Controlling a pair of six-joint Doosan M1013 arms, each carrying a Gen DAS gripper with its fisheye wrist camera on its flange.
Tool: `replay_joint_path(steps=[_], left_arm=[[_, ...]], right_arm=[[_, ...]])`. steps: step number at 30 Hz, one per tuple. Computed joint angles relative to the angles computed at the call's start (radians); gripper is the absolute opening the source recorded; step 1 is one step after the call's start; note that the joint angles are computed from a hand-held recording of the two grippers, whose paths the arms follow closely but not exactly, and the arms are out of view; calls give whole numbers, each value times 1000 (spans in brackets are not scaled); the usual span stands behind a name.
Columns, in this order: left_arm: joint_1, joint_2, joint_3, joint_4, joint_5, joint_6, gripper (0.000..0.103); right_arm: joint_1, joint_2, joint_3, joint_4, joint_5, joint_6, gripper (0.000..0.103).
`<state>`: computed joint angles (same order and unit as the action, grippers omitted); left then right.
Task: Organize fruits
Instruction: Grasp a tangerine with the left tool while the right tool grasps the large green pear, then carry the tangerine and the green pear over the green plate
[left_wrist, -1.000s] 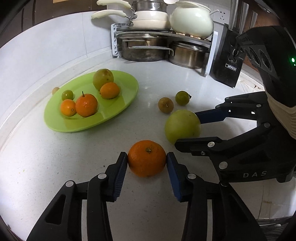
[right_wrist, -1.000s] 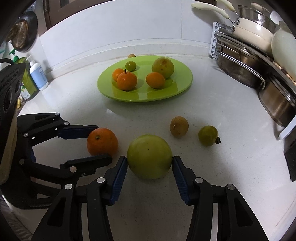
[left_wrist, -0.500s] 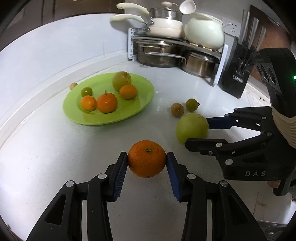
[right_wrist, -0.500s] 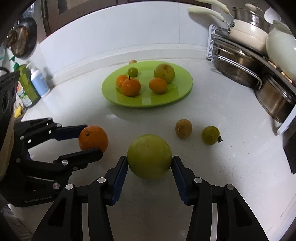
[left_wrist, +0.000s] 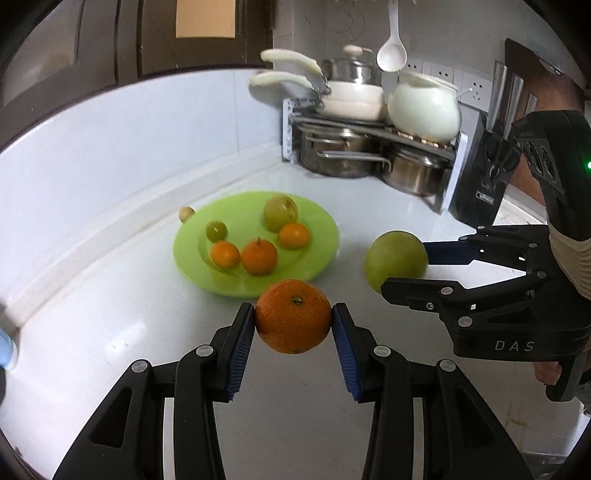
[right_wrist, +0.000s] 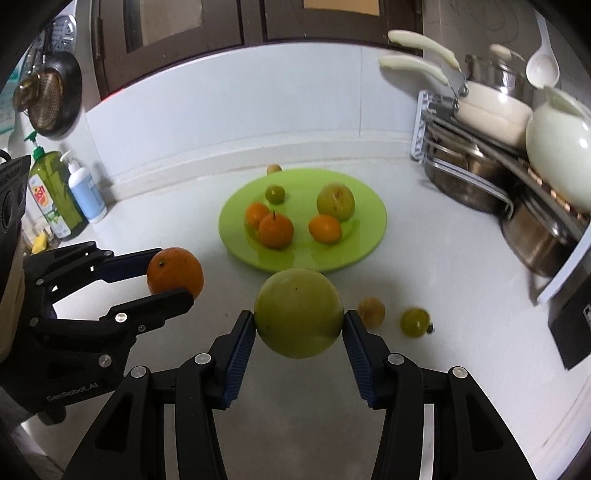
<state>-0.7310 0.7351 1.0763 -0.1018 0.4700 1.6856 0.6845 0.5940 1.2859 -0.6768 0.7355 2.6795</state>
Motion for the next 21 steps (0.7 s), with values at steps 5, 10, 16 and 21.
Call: replay_joint_path(steps=[5, 10, 16, 21], left_arm=[[9, 5, -23, 35, -10, -20, 42], [22, 27, -77, 50, 5, -22, 42], [42, 66, -155, 10, 52, 7, 42], [53, 109, -216, -8, 110, -14, 42]], right_arm=[[-3, 11, -36, -28, 1, -7, 50], [-11, 32, -84, -37, 3, -35, 50], [-21, 62, -150, -56, 2, -72, 36], [-36, 91, -189, -6, 12, -85, 34]])
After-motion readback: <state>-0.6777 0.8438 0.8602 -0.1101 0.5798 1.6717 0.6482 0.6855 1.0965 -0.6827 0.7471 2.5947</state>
